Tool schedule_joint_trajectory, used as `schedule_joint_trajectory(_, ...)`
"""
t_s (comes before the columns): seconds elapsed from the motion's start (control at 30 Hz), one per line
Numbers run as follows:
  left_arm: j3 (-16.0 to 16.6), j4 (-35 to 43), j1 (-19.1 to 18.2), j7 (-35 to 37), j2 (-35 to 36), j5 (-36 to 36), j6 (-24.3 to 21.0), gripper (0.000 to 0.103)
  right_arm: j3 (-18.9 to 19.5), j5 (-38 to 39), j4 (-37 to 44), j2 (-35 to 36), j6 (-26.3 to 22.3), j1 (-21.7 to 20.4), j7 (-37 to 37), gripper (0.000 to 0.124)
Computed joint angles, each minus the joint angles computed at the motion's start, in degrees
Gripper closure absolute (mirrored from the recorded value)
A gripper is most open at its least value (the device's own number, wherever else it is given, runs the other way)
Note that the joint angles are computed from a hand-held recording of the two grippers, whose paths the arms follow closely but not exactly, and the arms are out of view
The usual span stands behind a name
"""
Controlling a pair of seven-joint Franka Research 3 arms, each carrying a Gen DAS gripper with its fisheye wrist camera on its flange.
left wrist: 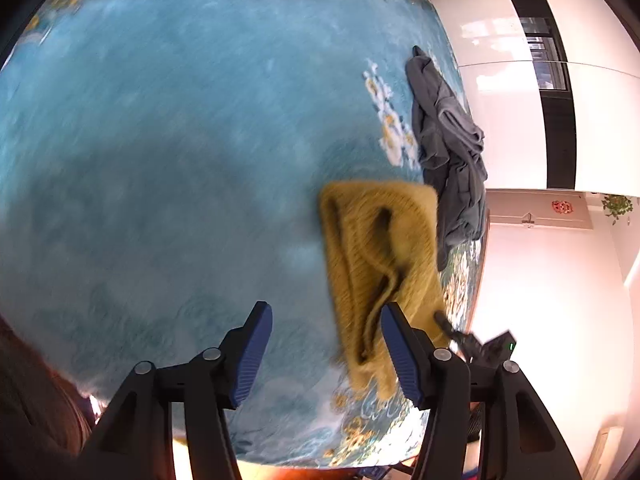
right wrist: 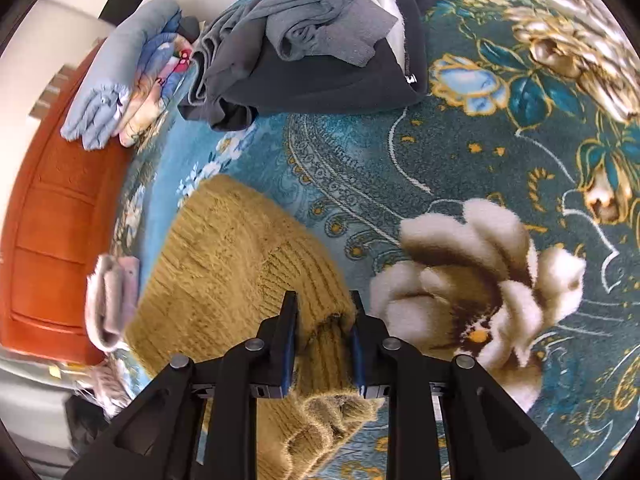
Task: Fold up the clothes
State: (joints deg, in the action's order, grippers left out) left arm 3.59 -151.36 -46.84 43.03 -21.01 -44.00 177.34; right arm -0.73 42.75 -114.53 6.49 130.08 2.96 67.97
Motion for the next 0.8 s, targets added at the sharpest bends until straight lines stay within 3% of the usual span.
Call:
schedule_joint_trajectory(0.1,-0.69,3.88,3.48,0.28,2.27,3.22,-2.92,0.032,-0.76,2.14,-3.02,-2.27,1.1,-0.91,-1.34,0.085)
schedule_joint_trajectory(0.23,-5.56,12.26,12.82,-1.84,8.27,11.67,-10.6,0.026,-2.12,6.69,-7.86,-6.27,0.8,-2.05,-3.05,0.075)
schedule_joint_trajectory(0.33,-6.56,21.93,16.67,2.44,14.69,16.84,-21.22,0.026,-3.07,10.07,-11.5,-8.84,0.33,-2.44,-3.49,0.072)
schedule_joint_trajectory(0.4,-6.95,29.54,18.57,6.94,19.5,19.46,-29.44,0.026,-3.55,11.5,-14.1,-10.37,0.36,-2.49,-3.15,0.059)
schedule_joint_trajectory(0.5,-8.49,37.72,21.24,14.88,25.04,20.6,-37.0,0.026,-4.05,13.34,-17.48,-12.08,0.23,-2.34,-2.55,0.058)
schedule_joint_trajectory(0.63,-11.39,43.42,25.62,23.71,30.71,16.06,-41.15,0.025,-4.22,16.26,-20.56,-13.26,-0.05,-1.63,-2.67,0.058)
schedule_joint_trajectory(0.8,-15.5,47.62,30.84,28.74,36.74,11.88,-44.8,0.023,-4.01,17.56,-22.5,-14.04,1.34,-0.79,-2.91,0.058)
